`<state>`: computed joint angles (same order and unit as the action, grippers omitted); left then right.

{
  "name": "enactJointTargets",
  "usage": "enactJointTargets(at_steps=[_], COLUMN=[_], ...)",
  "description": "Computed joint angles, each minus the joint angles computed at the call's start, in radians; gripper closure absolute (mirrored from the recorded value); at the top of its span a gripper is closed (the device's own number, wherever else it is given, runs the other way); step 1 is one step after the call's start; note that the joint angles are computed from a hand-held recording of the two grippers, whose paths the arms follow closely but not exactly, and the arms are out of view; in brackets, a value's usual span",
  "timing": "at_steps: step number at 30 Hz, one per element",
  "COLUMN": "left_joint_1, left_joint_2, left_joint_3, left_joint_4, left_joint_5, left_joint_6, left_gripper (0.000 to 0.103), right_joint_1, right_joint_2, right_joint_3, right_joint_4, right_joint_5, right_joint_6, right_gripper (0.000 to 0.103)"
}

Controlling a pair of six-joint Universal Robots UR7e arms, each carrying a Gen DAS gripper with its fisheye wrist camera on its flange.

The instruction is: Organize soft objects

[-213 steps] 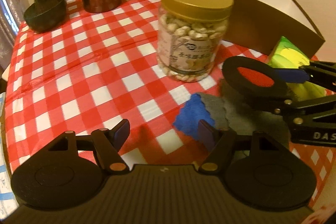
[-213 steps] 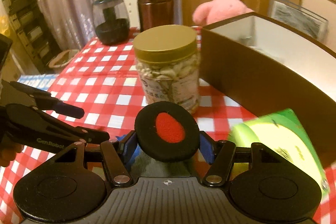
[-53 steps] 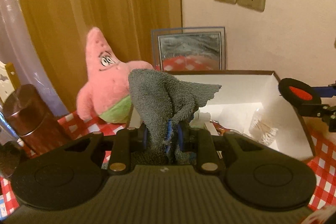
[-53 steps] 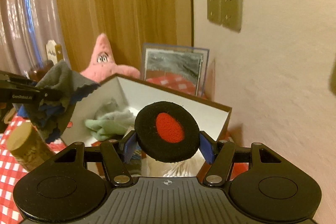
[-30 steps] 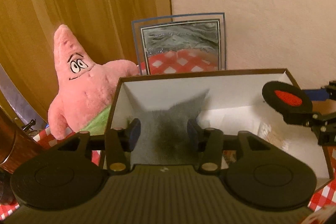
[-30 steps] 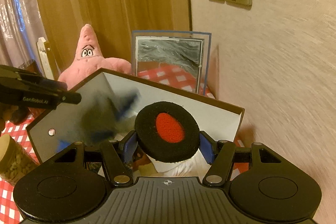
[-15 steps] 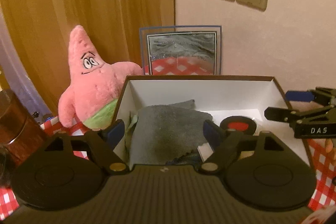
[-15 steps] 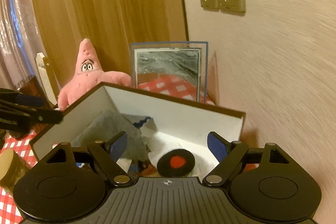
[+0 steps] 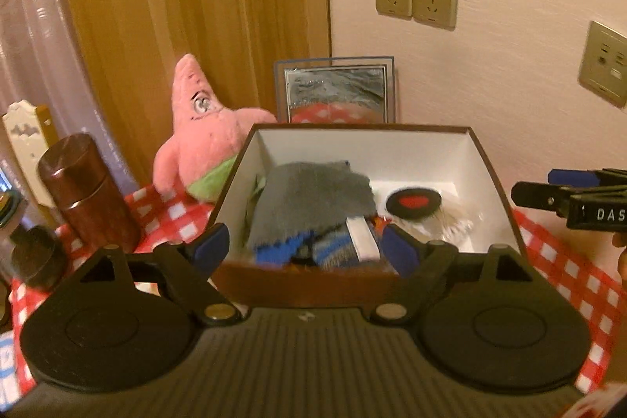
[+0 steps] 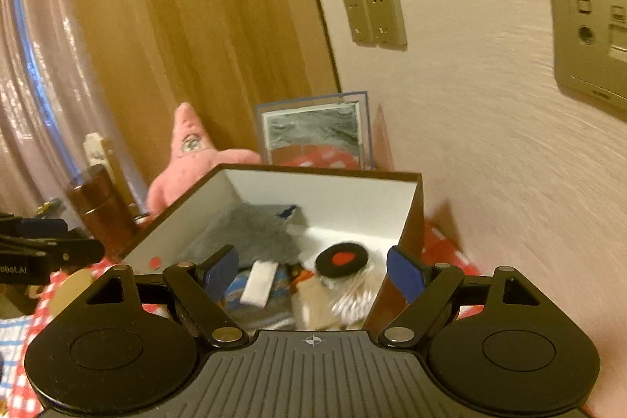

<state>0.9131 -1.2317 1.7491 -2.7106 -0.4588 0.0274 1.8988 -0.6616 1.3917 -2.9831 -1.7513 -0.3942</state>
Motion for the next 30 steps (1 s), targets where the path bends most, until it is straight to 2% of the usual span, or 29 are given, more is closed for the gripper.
enactJointTargets(at_steps=[4, 9, 14, 18, 21, 30], left_joint_1=[-0.067, -0.141, -0.209, -0.256, -0.288, -0.396], left_joint_2=[-0.084, -0.202, -0.296, -0.364, -0.406, -0.589], left_joint_3=[0.084, 0.166, 0.222, 0.262, 0.264, 0.328], left_joint_4=[0.193, 0.517, 0.779, 0.91, 1.083, 1.329], left_joint_5=[0.046, 0.054, 0.039, 0.009, -0.011, -0.115], left_joint_6=[-0.238, -0.602, -0.851, -0.967, -1.103, -1.246], left_gripper=[0.019, 0.019, 0.019, 0.019, 0.019, 0.019], right_joint_1=[0.007, 0.031, 0.053, 0.079, 0.105, 0.216], right_joint_2=[-0.082, -0.165, -0.236, -0.274, -0.291, -0.319], right_joint_3=[0.107, 0.242, 0.354, 0.428, 0.468, 0.571], right_joint_4=[0.028, 0.035, 0.067, 0.077, 0.082, 0.089], right_joint_5=[0.026, -0.001, -0.015, -0.057, -0.088, -0.165], right_joint_6=[0.004, 0.014, 0.078, 0.13, 0.2, 0.362], right_gripper=[0.02, 0.02, 0.02, 0.02, 0.02, 0.02])
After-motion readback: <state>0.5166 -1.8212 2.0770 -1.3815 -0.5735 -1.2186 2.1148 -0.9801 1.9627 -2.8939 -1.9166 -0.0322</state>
